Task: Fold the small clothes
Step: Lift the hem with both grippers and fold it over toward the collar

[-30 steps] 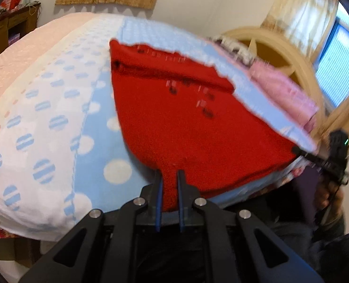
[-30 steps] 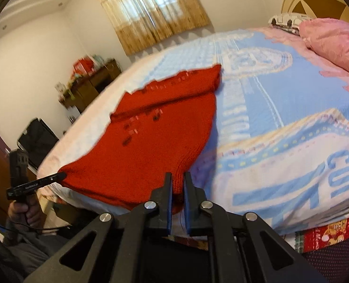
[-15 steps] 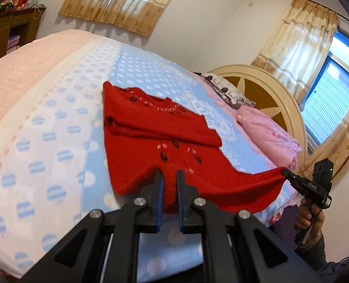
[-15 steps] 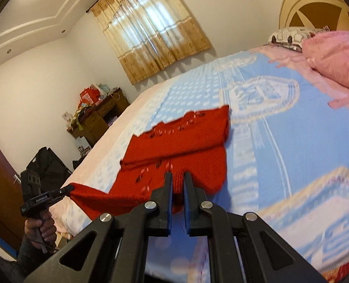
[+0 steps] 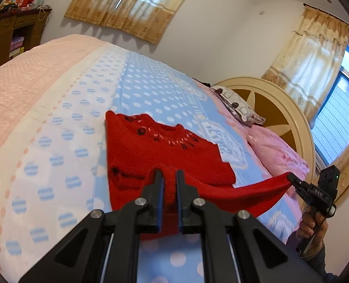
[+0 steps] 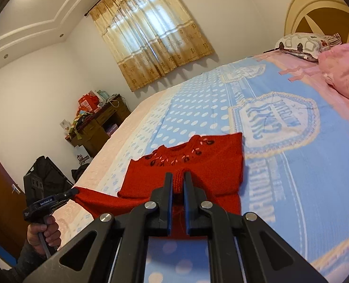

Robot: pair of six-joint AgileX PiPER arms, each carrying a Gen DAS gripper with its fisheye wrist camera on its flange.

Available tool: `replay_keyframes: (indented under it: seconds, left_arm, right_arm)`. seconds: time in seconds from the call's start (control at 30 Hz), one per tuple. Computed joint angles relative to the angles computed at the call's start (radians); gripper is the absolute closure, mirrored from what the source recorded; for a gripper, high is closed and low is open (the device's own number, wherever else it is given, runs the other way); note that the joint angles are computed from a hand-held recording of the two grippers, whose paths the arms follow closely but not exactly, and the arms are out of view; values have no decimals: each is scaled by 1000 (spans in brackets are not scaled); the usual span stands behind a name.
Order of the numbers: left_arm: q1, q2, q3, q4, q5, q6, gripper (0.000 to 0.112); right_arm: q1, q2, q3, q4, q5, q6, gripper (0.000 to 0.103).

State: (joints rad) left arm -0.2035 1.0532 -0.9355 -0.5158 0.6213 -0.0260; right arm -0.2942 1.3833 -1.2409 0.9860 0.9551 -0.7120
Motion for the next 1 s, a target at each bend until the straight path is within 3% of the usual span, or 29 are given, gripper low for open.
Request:
replay_keyframes:
  seconds: [0.3, 0.53, 0.77, 1.0]
  left_arm:
    - [67, 202, -159, -79, 12, 116, 103]
    - [115, 376, -323, -98, 35, 151, 103]
    - [138, 564, -467, -102, 44, 159, 103]
    - [138, 748, -586, -99, 50, 144, 104]
  right_arm:
    - [119, 221, -246, -129, -75, 151, 96]
    - [167, 404, -488, -251, -70, 281, 96]
    - [207, 640, -797, -380, -3, 441, 96]
    - [228, 902, -1162, -504, 125, 593, 96]
